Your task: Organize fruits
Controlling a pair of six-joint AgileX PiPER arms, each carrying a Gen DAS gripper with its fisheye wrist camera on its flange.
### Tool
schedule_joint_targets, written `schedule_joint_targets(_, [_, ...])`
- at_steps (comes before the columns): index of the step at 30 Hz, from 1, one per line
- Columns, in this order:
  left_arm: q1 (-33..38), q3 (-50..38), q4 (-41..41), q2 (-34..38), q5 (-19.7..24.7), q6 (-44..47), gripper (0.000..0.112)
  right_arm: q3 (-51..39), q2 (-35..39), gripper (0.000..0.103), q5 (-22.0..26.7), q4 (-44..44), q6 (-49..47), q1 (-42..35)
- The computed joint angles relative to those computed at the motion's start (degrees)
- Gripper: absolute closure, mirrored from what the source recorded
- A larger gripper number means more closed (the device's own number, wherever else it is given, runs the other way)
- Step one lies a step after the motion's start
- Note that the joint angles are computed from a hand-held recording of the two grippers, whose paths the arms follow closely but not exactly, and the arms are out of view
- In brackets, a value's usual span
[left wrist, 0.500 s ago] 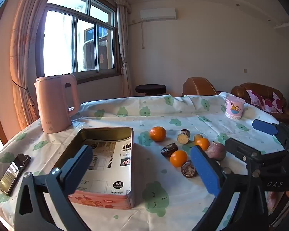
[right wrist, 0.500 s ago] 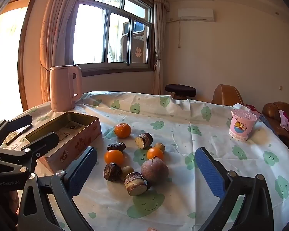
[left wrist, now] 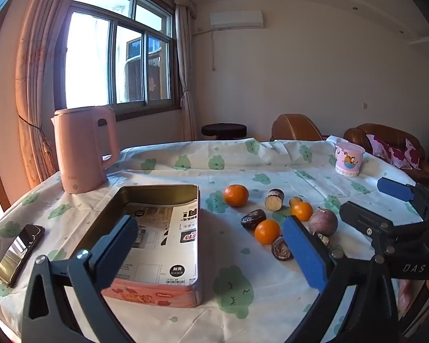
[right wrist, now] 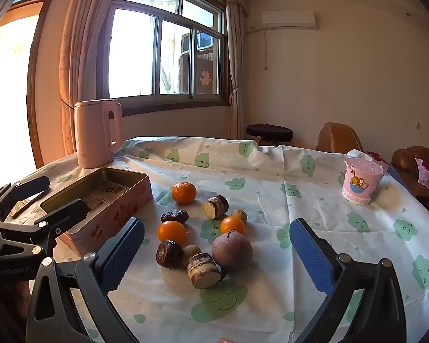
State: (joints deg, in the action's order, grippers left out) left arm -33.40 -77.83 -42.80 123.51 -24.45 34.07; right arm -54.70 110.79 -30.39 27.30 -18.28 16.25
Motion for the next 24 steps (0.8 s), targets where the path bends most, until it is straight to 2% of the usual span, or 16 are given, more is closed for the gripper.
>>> schedule_joint_targets(24, [0.8, 0.2, 0.3, 0.2, 0.1, -1.1, 0.009, 1.3, 0.3, 0.001, -2.0, -3.3, 5.0, -1.3])
